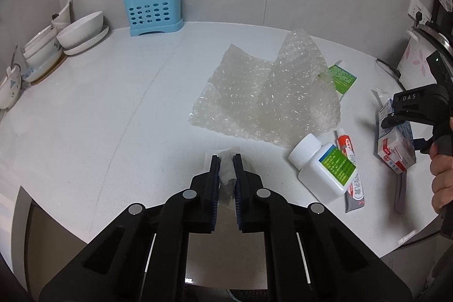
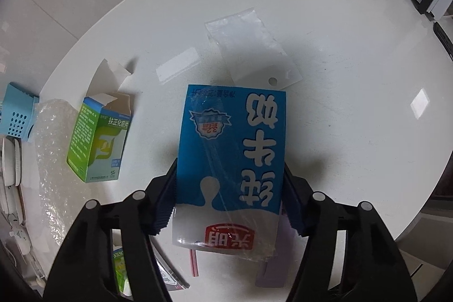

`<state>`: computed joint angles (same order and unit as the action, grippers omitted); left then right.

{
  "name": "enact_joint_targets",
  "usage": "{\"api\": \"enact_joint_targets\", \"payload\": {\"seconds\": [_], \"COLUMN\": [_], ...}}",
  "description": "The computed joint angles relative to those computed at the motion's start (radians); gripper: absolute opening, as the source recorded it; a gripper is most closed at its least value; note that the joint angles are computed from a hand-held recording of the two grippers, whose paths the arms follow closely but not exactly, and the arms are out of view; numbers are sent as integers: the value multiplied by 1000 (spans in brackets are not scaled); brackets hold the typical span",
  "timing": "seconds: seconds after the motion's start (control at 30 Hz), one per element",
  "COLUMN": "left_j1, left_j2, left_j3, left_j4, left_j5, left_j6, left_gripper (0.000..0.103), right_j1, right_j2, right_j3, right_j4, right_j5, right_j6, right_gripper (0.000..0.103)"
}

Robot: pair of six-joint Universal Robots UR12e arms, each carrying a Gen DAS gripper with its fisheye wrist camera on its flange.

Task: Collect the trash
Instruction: 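Grasp the white tissue with the left tool while the right tool grasps the milk carton, then carry the tissue and milk carton down over the black wastebasket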

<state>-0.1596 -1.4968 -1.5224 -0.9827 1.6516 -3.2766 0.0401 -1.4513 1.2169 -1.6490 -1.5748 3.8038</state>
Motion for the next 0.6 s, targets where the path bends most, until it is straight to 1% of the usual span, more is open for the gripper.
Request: {"api": "enact_joint_targets", "payload": {"seconds": [0.13,0.37,0.43,0.57,0.6], "left_j1": [-11,-22,-25,-34,-35], "left_j2": [10,31,40,68,78], "left_j3": [3,1,-2,-18,-24], "left_j4": [5,10,12,21,25], "left_j5": [10,15,14,7,2], "left_j6": [12,15,16,16,15], "left_gripper": [6,5,5,5,5], "right_j1": [-9,-13,-12,-23,-18], "right_j2": [-23,-72,-91,-145,-147], "right_j3": [20,56,71,119,121], "right_j4": [-17,-53,-74,-123,-136], "right_j5": [10,-18,-36,-30,-36], "right_j6": [-22,-59,-82,-141,-151], "right_gripper": [60,60,60,60,60]}}
